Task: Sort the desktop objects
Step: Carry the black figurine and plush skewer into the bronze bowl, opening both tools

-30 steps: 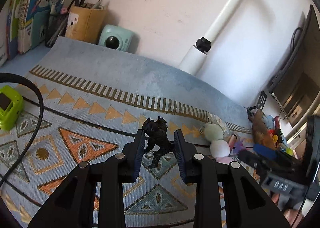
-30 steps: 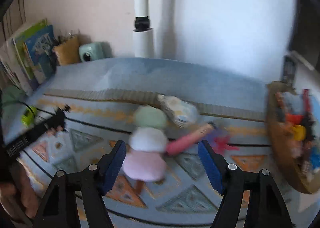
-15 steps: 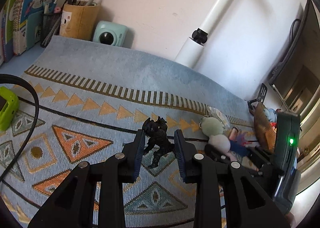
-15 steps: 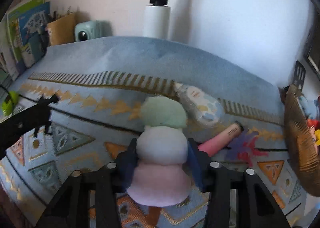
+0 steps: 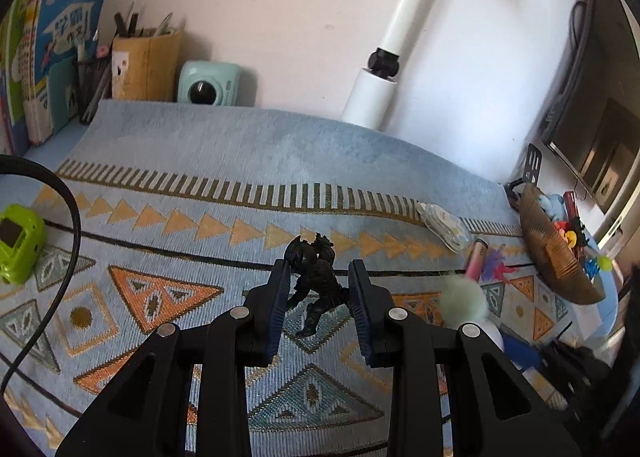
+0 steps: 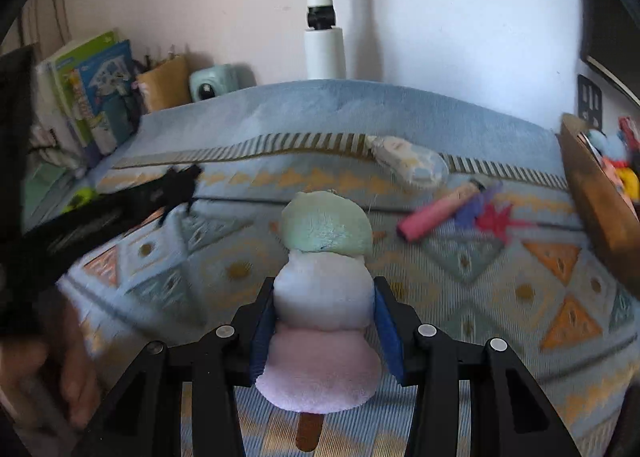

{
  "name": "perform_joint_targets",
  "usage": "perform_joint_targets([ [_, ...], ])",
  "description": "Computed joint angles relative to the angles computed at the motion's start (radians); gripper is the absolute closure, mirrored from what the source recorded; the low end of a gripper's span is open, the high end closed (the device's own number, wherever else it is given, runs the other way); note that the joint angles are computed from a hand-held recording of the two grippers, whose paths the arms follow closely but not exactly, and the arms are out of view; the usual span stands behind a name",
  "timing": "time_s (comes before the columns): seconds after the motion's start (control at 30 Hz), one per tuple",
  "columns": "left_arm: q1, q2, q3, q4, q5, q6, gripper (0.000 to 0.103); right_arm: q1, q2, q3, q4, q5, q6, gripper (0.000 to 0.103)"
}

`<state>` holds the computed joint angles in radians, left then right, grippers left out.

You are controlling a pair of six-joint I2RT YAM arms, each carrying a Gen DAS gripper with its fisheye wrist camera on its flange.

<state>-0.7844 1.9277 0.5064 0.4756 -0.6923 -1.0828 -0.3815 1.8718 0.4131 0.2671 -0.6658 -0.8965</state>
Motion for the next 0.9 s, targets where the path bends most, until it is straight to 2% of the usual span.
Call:
perform_joint_targets([
  [0.07,-0.008,0.003,0.012,-0.017,-0.008,0.007,0.076,-0.123,-0.020,0.002,-0.141,-0.056,-0.135,0.058],
  [0.13,-0.016,0.010,0.028,-0.026,0.000,0.019,0.076,-0.263,-0.004,0.075,-0.373,-0.105,-0.299,0.058],
  [0.23,-0.040,-0.005,0.081,-0.100,0.010,0.042,0.076,-0.469,0.060,0.285,-0.784,-0.163,-0.502,0.058],
  [0.3,-0.065,-0.041,0.117,-0.143,0.004,0.079,0.076,-0.570,0.061,0.413,-0.943,-0.213,-0.539,0.058],
  [0.37,-0.092,-0.090,0.204,-0.250,-0.011,0.144,0.076,-0.658,0.070,0.569,-1.099,-0.299,-0.541,0.058],
  [0.43,-0.108,-0.121,0.311,-0.310,-0.009,0.243,0.076,-0.722,0.114,0.754,-1.241,-0.403,-0.494,0.058],
  [0.5,-0.109,-0.113,0.415,-0.329,0.018,0.338,0.076,-0.747,0.136,0.872,-1.230,-0.475,-0.335,0.057],
  [0.57,-0.097,-0.064,0.556,-0.338,0.084,0.430,0.076,-0.746,0.172,0.973,-1.123,-0.530,-0.102,0.057],
  [0.6,-0.088,-0.031,0.620,-0.339,0.117,0.462,0.076,-0.736,0.186,1.006,-1.031,-0.528,0.042,0.057],
  [0.7,-0.077,0.116,0.852,-0.372,0.193,0.544,0.076,-0.689,0.317,1.206,-0.958,-0.491,0.341,0.057],
  [0.8,-0.062,0.286,1.105,-0.460,0.291,0.567,0.076,-0.636,0.378,1.273,-0.852,-0.417,0.514,0.057],
  [0.9,-0.048,0.443,1.330,-0.530,0.355,0.565,0.074,-0.584,0.447,1.357,-0.851,-0.342,0.563,0.056],
])
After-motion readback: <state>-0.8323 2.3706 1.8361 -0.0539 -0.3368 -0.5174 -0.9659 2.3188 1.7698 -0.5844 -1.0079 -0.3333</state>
